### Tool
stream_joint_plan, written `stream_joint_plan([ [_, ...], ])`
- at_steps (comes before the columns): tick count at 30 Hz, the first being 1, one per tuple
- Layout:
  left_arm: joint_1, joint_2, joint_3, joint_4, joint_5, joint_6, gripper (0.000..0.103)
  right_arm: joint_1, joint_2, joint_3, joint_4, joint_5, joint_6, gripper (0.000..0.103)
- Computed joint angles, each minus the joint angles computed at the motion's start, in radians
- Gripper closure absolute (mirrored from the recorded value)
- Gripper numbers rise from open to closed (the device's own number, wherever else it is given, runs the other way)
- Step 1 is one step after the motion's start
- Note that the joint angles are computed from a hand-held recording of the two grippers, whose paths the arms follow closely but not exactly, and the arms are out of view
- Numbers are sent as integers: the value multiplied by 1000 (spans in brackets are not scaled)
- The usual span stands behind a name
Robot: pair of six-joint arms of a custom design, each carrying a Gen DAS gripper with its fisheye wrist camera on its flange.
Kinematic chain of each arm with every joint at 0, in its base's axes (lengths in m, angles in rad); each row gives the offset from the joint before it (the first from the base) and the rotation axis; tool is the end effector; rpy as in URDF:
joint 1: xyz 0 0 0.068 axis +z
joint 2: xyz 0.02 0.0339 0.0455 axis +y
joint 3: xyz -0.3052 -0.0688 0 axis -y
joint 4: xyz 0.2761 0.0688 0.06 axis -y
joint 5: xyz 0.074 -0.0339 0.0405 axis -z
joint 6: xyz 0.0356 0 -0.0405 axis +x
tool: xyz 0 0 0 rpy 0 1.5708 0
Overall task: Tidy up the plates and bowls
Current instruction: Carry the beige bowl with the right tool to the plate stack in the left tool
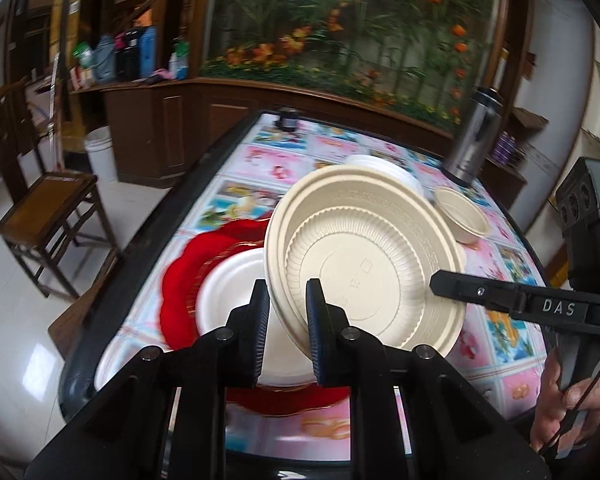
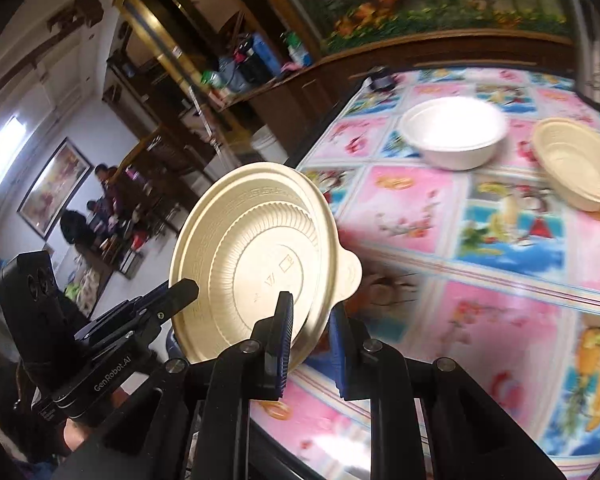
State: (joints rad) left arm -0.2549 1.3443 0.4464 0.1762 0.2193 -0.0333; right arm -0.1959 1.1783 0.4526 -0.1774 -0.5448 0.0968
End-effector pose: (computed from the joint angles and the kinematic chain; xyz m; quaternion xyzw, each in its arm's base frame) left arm 0.2420 -0.0711 0.1605 0.1450 0.8952 -0.1575 0.3909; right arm 0.2138 -0.0236 0.1751 0.0455 0.9131 0.2382 0.3278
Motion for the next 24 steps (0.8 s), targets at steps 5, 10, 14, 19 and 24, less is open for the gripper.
stream_joint_plan([
  [5, 76, 50, -10, 39, 22, 10, 88, 122, 113, 27, 72, 45, 75, 85],
  [10, 111, 107, -12, 78, 36, 6, 88, 189, 186, 44, 114, 82, 114, 84],
  [14, 93, 106, -34, 124, -10, 11, 88, 202, 214, 48, 125, 92, 123, 84],
  [19, 85, 108, -62, 184, -52, 20, 88, 218, 235, 59, 124, 103, 127, 84],
  [24, 60, 118, -83, 237, -112, 28, 88, 238, 252, 64, 136, 126, 132, 84],
])
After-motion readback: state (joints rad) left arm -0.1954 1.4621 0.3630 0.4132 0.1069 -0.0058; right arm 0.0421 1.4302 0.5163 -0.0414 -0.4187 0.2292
